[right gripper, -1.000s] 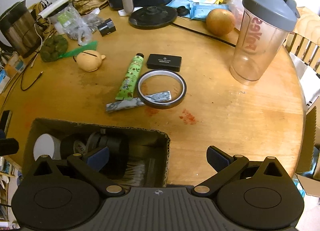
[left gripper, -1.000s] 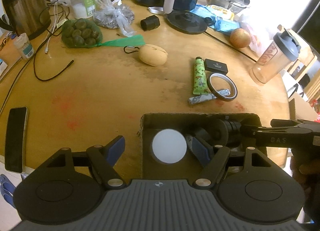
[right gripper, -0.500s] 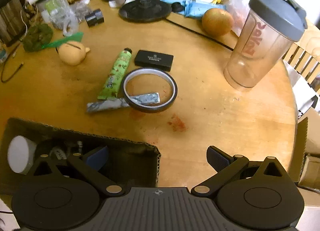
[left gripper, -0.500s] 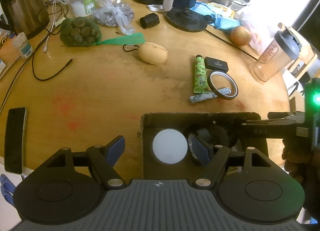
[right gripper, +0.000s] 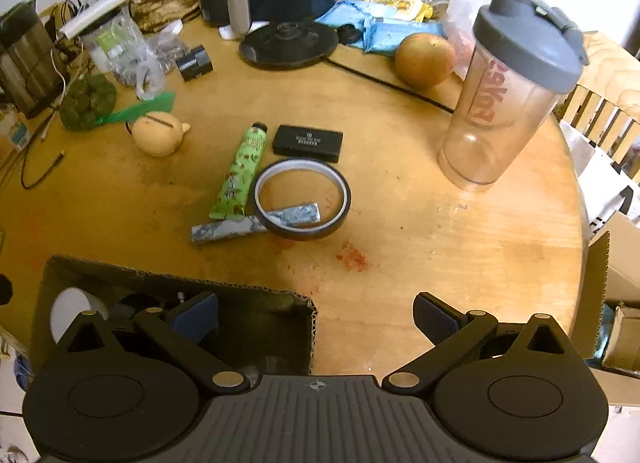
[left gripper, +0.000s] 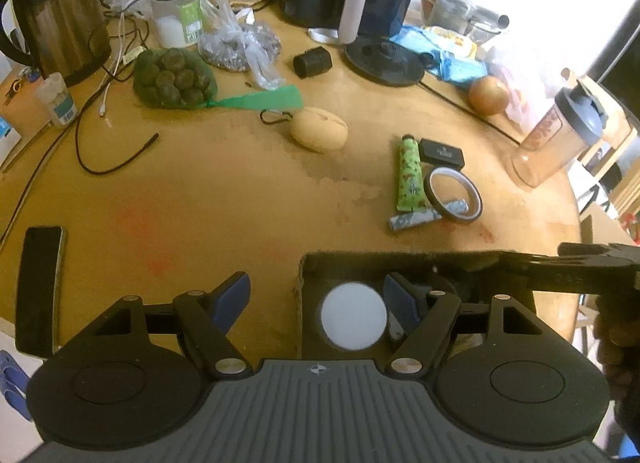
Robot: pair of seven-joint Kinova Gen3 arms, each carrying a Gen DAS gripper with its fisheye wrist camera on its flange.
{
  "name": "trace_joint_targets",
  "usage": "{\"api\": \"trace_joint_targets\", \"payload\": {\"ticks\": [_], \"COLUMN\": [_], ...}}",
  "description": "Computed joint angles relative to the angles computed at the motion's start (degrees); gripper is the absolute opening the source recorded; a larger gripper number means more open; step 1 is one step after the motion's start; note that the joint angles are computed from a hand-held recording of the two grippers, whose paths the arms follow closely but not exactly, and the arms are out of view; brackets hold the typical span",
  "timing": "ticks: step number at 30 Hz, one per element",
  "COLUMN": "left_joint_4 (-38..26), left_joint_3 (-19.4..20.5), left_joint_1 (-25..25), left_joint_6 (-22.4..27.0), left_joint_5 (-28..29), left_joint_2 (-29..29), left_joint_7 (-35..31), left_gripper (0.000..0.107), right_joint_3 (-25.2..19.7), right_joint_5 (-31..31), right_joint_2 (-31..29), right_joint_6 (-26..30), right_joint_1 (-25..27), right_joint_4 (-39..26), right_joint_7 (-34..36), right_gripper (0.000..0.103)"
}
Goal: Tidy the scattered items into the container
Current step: 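Move the left tool toward the beige pig-shaped case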
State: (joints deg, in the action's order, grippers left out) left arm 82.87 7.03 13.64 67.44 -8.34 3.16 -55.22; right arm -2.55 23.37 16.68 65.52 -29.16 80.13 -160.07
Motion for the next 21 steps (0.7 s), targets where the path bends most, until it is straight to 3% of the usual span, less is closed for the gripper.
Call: {"api": "trace_joint_targets", "payload": {"ticks": [11,21], "left_joint_4": [-0.73,0.24], "left_joint_3": [-0.88,-2.03], "left_joint_1": [-1.48,-3.66], "left_joint_6": [-3.84,-11.11], "left_joint_5": [-0.13,1.99], "left_joint_2": [0.86,2.75], "left_joint_7": [-4.14,-11.53], "left_gripper": [0.074,0.074], "right_joint_3": [-0.07,0.17], "right_joint_5": [1.83,2.95], "right_joint_2": [-2.52,-1.91], "right_joint_6": [-3.74,-2.73], "right_joint_1": [0.35,0.04], "right_joint_4": [-0.36,-1.82], "right_joint_7": [-2.65,-5.21], "right_gripper": [0.103,0.103]}}
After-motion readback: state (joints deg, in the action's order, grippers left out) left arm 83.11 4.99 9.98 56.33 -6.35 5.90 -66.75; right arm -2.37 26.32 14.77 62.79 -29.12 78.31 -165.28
